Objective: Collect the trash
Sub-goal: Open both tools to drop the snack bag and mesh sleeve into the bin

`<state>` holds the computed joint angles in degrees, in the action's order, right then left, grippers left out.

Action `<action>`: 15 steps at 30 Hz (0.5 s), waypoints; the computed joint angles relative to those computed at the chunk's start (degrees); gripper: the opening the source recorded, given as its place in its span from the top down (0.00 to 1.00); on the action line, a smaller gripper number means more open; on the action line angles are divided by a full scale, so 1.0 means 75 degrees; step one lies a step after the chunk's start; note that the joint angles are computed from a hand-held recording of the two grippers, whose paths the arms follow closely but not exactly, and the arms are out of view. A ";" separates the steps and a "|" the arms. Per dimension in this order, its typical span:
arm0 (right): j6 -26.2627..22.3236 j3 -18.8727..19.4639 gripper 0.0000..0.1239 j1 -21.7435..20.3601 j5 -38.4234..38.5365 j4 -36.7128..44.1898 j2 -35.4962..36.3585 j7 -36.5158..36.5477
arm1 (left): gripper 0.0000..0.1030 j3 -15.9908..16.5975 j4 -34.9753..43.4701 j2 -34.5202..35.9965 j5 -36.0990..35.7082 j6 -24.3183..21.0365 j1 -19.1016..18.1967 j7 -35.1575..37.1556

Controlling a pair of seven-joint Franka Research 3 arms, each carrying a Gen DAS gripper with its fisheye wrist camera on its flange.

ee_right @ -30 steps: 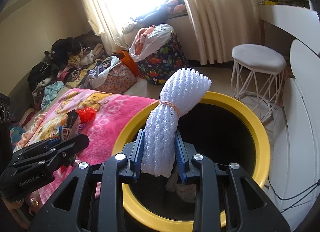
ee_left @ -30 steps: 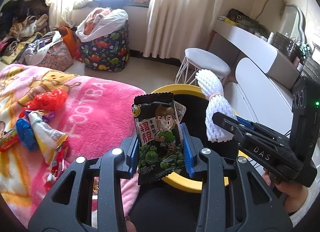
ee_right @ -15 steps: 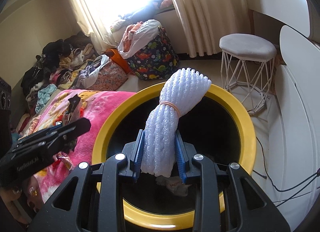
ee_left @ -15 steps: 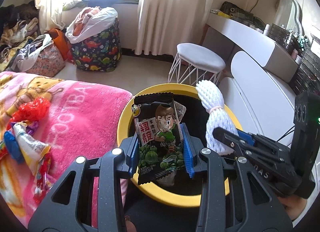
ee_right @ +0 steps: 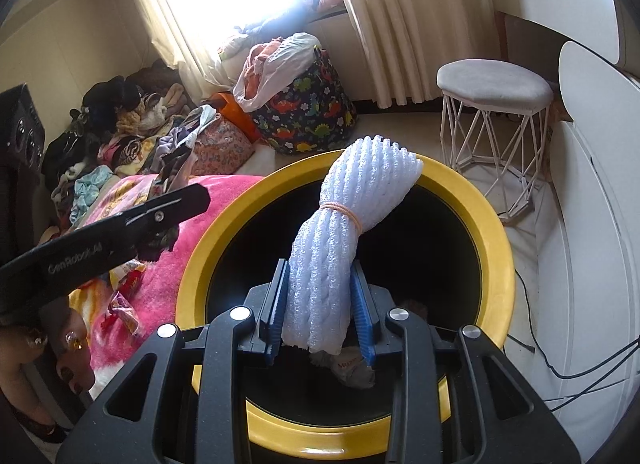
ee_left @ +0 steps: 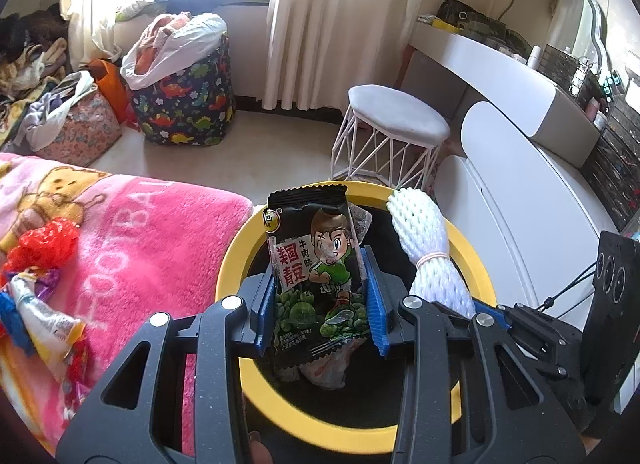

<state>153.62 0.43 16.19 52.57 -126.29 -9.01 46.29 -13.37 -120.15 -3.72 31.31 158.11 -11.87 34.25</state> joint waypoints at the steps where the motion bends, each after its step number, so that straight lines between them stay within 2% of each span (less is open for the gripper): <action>1: -0.0023 -0.0009 0.76 0.0000 0.0015 0.0008 0.0001 -0.0007 | 0.71 -0.0001 0.0017 0.0022 0.0011 0.0006 0.0000 -0.0007; 6: 0.0024 0.0001 0.72 -0.0004 0.0005 0.0005 0.0002 0.0034 | 0.68 0.0050 0.0128 0.0144 -0.0114 0.0104 0.0008 0.0102; 7: 0.0070 0.0006 0.70 0.0000 0.0029 -0.0004 0.0009 0.0059 | 0.63 0.0056 0.0128 0.0139 -0.0069 0.0131 0.0018 0.0057; 11: 0.0237 0.0008 0.58 0.0005 0.0096 -0.0053 0.0039 0.0072 | 0.32 0.0073 0.0060 0.0068 0.0039 0.0261 0.0065 -0.0161; 14: 0.0344 -0.0009 0.55 0.0027 0.0221 -0.0087 0.0037 -0.0028 | 0.17 0.0055 -0.0044 -0.0060 0.0279 0.0277 0.0128 -0.0468; 15: 0.0392 -0.0009 0.55 0.0035 0.0266 -0.0100 0.0033 -0.0065 | 0.15 0.0051 -0.0093 -0.0113 0.0327 0.0291 0.0149 -0.0553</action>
<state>156.55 0.35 16.45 54.56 -127.04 -8.77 45.80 -12.99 -120.84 -4.57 33.76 160.29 -10.75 30.10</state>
